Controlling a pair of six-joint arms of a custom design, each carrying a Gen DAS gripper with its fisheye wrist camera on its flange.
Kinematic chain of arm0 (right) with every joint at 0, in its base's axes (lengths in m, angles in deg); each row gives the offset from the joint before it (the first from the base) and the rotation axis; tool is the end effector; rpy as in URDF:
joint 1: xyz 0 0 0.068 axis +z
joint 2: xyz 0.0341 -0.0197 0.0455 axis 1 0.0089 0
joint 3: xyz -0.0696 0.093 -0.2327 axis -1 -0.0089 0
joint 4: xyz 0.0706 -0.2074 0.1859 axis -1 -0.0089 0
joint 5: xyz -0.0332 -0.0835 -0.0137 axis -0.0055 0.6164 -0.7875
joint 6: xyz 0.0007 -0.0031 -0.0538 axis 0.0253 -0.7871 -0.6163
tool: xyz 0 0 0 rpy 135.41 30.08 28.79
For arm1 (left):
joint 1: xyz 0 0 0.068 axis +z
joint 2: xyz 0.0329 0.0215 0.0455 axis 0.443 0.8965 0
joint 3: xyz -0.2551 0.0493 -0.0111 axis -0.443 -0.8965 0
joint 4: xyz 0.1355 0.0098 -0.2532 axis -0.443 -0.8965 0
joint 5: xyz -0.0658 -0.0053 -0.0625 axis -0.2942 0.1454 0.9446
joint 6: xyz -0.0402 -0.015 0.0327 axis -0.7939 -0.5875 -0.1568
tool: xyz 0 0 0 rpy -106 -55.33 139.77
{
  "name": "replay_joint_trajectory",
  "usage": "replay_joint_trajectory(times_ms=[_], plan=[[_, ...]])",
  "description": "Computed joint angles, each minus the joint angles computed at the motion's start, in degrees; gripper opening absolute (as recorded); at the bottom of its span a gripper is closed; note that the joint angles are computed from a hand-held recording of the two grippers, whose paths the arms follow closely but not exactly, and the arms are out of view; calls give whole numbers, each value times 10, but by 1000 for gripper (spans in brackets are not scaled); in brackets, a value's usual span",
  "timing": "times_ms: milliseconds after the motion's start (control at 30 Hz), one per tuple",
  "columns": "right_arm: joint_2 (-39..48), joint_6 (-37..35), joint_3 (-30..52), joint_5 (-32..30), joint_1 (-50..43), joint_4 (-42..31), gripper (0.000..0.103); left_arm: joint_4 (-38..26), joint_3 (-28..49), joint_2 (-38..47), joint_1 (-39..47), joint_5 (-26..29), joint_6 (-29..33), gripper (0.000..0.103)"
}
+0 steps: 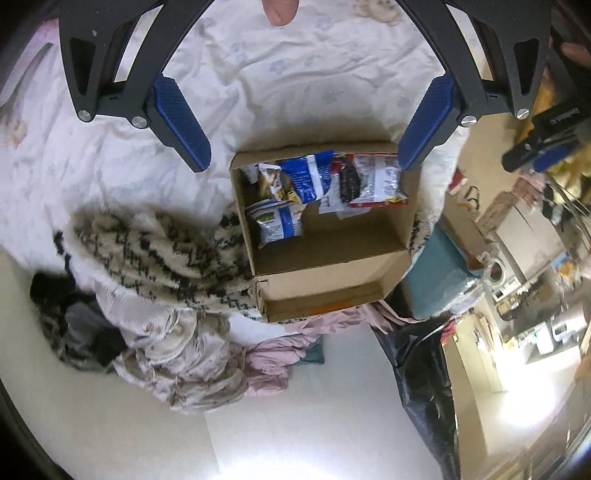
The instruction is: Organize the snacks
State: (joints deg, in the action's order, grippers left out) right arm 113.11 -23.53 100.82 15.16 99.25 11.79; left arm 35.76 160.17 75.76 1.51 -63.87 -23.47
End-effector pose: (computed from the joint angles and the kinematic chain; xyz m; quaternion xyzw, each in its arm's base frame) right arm 0.1694 0.0203 0.3607 0.1800 0.8774 0.0274 0.4439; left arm 0.2676 -0.1219 0.3740 0.1331 0.8988 -0.0951 0.4066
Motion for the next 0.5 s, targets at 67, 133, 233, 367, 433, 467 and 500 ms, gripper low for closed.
replay_joint_trajectory(times_ms=[67,133,233,367,433,467,500], plan=[[-1,-3,-5,9,4,10,103,9,-6,-2,-4,-3,2,103],[2,-4,-9,11,6,18,103,11,-10,-3,-13,-14,10,103],[8,-8,-13,20,21,29,103,13,-15,-4,-24,-24,16,103],[16,-10,-13,34,29,35,103,9,-10,6,-25,-14,9,103],[17,-9,-14,38,33,35,103,7,-6,13,-27,-14,6,103],[16,-10,-14,42,35,35,103,8,-6,13,-27,-15,6,103],[17,-11,-14,44,35,35,103,9,-7,13,-27,-13,7,103]])
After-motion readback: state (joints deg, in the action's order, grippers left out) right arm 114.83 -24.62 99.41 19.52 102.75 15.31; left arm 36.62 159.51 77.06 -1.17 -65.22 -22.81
